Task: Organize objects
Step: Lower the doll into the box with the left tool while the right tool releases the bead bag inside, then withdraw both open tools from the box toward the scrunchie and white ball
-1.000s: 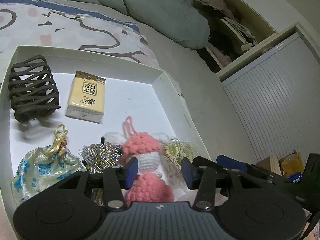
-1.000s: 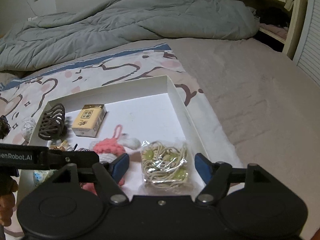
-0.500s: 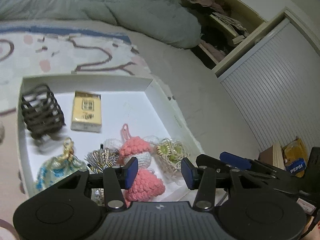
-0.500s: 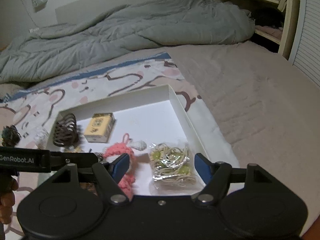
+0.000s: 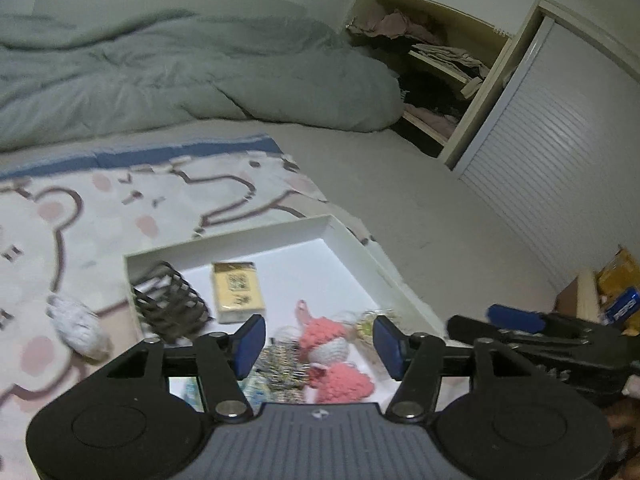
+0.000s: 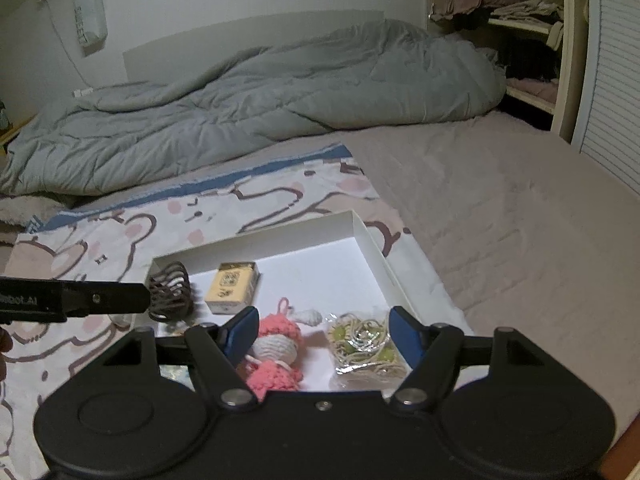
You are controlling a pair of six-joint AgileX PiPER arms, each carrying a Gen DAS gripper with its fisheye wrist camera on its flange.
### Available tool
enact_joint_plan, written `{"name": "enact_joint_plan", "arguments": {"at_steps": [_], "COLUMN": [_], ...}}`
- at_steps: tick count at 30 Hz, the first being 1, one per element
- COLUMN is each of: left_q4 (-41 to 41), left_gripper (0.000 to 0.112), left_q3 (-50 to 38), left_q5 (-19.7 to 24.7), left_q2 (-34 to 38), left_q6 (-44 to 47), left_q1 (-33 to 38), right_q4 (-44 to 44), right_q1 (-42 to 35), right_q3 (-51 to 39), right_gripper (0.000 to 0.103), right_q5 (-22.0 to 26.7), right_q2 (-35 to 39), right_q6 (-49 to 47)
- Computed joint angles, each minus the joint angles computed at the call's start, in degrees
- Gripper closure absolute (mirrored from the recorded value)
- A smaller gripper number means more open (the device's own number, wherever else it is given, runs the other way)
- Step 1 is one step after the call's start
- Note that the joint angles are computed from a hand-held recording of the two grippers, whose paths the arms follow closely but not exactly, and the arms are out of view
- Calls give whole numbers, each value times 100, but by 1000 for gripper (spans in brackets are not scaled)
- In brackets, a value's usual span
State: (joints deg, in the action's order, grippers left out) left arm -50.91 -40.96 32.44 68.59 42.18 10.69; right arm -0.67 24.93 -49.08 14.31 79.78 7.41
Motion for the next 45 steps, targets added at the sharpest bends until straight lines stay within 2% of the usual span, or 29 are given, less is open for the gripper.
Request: {"name": "enact_joint_plan", "arguments": {"at_steps": [5, 8, 12, 14, 19, 21, 23, 29, 45], "left_q4": [401, 551, 779, 812, 510, 537, 476, 198, -250], "left_gripper": [39, 29, 14, 10, 9, 9, 9, 9, 9], "left_q3": [86, 149, 220, 279, 385, 406, 415, 411, 278], "left_q5": [-13, -43, -132, -250, -326, -345, -311, -210, 254], "left_q2": [-355, -508, -652, -712, -639, -613, -615, -544, -272], "left_q6": [-16, 27, 85, 71, 428, 511, 643, 1102, 2225], "left_q1": [186, 345, 517, 582, 797, 823, 910, 1184, 2394], "right_q4": [-446, -744, -1492, -1899, -3121, -3567, -4025, -4567, -4810], "right_q1": [177, 293, 530, 645, 959, 1062, 1151, 1342, 1638], "right_q3": [76, 115, 106, 111, 158, 164, 185, 79, -349], "right_gripper": [30, 30, 26, 24, 14, 5, 3, 0, 0], "right_q5": [70, 114, 233, 287, 405, 462, 461, 649, 655], "right_q2": [-313, -457, -551, -589, -602, -580, -553, -356, 385], "right_q6": [533, 915, 1700, 2146, 3480, 3965, 4451, 5083, 5529]}}
